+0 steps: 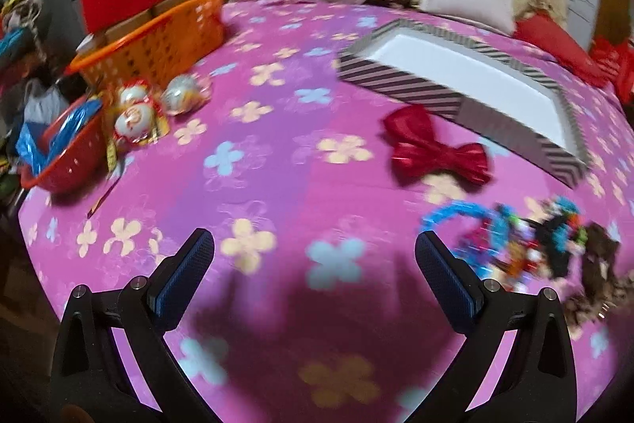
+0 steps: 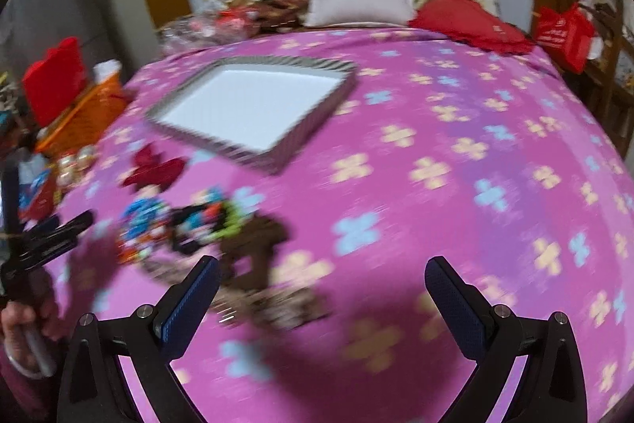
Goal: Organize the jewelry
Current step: 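Move both tools over the pile of jewelry beside the white tray, then lower the right tool onto the leopard and brown scrunchies and close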
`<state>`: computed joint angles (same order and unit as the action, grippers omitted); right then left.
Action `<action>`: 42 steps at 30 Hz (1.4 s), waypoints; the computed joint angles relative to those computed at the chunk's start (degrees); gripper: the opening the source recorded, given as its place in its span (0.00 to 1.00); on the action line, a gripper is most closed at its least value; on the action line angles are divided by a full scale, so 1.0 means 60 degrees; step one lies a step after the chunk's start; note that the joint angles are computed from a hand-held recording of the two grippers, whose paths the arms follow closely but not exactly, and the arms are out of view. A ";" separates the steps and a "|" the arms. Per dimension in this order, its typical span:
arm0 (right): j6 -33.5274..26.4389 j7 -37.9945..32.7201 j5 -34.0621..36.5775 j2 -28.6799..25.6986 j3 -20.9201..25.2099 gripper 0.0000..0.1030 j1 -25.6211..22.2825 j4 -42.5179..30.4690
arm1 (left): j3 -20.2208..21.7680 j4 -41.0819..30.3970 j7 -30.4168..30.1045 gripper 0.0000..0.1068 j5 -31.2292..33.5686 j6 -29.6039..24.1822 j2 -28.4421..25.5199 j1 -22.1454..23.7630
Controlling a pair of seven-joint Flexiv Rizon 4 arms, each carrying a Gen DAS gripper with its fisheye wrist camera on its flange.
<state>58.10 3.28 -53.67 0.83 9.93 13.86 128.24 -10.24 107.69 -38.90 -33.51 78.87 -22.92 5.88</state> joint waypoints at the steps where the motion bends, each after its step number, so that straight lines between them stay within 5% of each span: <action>1: 0.0021 0.0099 -0.0070 -0.0071 0.0057 0.99 0.0073 -0.0046 | -0.0180 0.0193 0.0146 0.96 -0.0178 0.0026 0.0163 0.0096; 17: -0.0311 0.1016 -0.0879 -0.0403 0.0167 0.99 0.0882 -0.0357 | -0.0180 0.1804 0.2364 0.96 -0.3209 0.0475 0.1561 -0.0678; 25: -0.1224 0.0929 -0.1028 -0.0325 0.0292 0.99 0.1056 -0.0480 | 0.0198 0.1973 0.2446 0.96 -0.3298 0.0467 0.1716 -0.1098; 42: -0.1386 0.0684 -0.0754 -0.0361 0.0304 0.99 0.1113 -0.0476 | 0.0289 0.2114 0.2552 0.96 -0.3498 0.0566 0.1821 -0.1269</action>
